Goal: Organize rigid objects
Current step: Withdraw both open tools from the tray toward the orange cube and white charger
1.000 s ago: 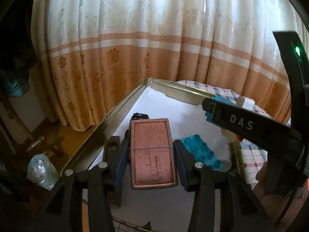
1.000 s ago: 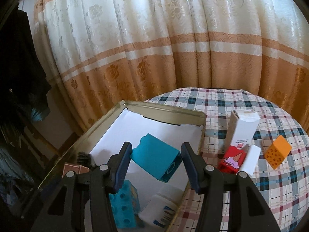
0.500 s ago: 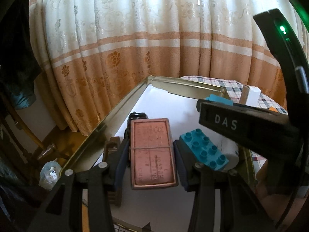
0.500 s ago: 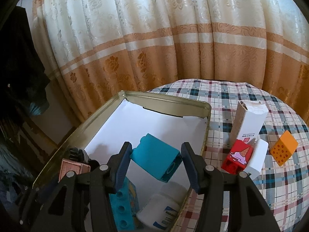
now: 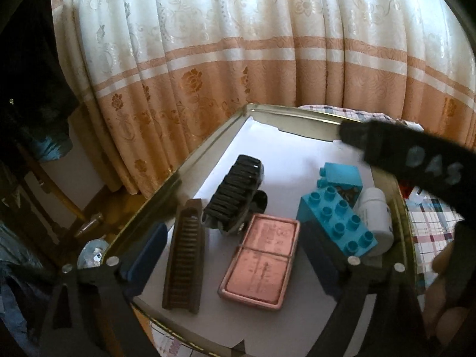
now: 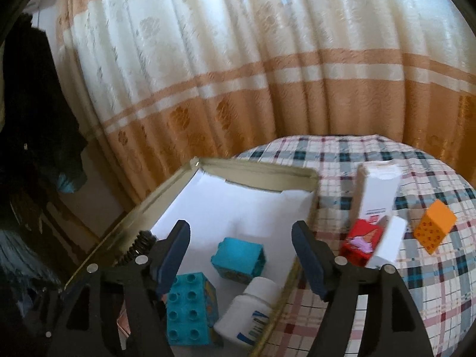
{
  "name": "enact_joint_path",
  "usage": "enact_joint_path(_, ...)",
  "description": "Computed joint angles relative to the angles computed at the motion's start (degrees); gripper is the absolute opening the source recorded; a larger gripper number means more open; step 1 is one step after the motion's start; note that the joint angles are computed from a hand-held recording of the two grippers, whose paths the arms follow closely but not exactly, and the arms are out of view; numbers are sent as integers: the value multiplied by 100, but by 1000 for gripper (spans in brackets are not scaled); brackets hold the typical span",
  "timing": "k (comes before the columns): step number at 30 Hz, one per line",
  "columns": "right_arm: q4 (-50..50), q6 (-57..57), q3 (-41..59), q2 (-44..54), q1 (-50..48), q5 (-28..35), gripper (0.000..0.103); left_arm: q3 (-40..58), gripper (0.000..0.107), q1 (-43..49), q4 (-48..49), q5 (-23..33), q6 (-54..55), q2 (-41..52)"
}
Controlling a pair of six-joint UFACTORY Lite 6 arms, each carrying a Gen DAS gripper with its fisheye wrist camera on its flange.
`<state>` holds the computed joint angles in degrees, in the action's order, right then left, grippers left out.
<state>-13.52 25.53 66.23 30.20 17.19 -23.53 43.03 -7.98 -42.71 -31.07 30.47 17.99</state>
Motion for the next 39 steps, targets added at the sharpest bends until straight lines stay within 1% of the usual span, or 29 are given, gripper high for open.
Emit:
enact_joint_path(3, 586, -475, -445, -311, -130, -383, 74, -117, 92, -78, -13, -123, -47, -188)
enact_joint_path(4, 790, -634, -599, -417, -188, -521, 75, -219, 92, -62, 220, -157, -347, -339)
enact_joint_path(5, 854, -690, -690, -483, -253, -600, 78, -314, 94, -20, 517, -161, -728, -490)
enact_joint_path(7, 1079, -912, -912, -657, -385, -731, 78, -439, 100, 17, 886, -167, -1282, -729)
enact_joint_path(11, 1418, -1342, -1322, -992, -688, -1016, 78, -459, 100, -280, 745, -343, -1471, -867)
enact_joint_path(14, 1396, -1444, -1598, -1177, -1030, -1221, 78, -323, 100, -717, 395, -468, -1260, -781)
enact_joint_path(17, 1290, -1413, -1836, -1313, -1416, -1396, 78, -177, 100, -1305, -85, -783, -940, -621)
enact_joint_path(19, 1163, -1353, -1939, -1337, -1669, -1483, 78, 85, 100, -1706, -529, -941, -563, -395)
enact_joint_path(25, 935, -1382, -2182, -1342, -2358, -1741, 78, 795, 100, -2431, -1122, -1172, 27, 195)
enact_joint_path(28, 357, -659, -2174, -1304, -2821, -1766, 78, 1146, 100, -2600, -1358, -1100, 257, 462)
enact_joint_path(31, 388, -511, -2182, -1304, -3052, -1777, 78, 1411, 100, -2741, -1488, -1158, 375, 705)
enact_joint_path(34, 149, -116, -2226, -1305, -3269, -1829, 78, 1626, 100, -2869, -1712, -1217, 671, 905)
enact_joint_path(39, 396, -216, -2448, -1461, -3281, -1942, 78, 1585, 100, -2901, -1658, -1295, 588, 894)
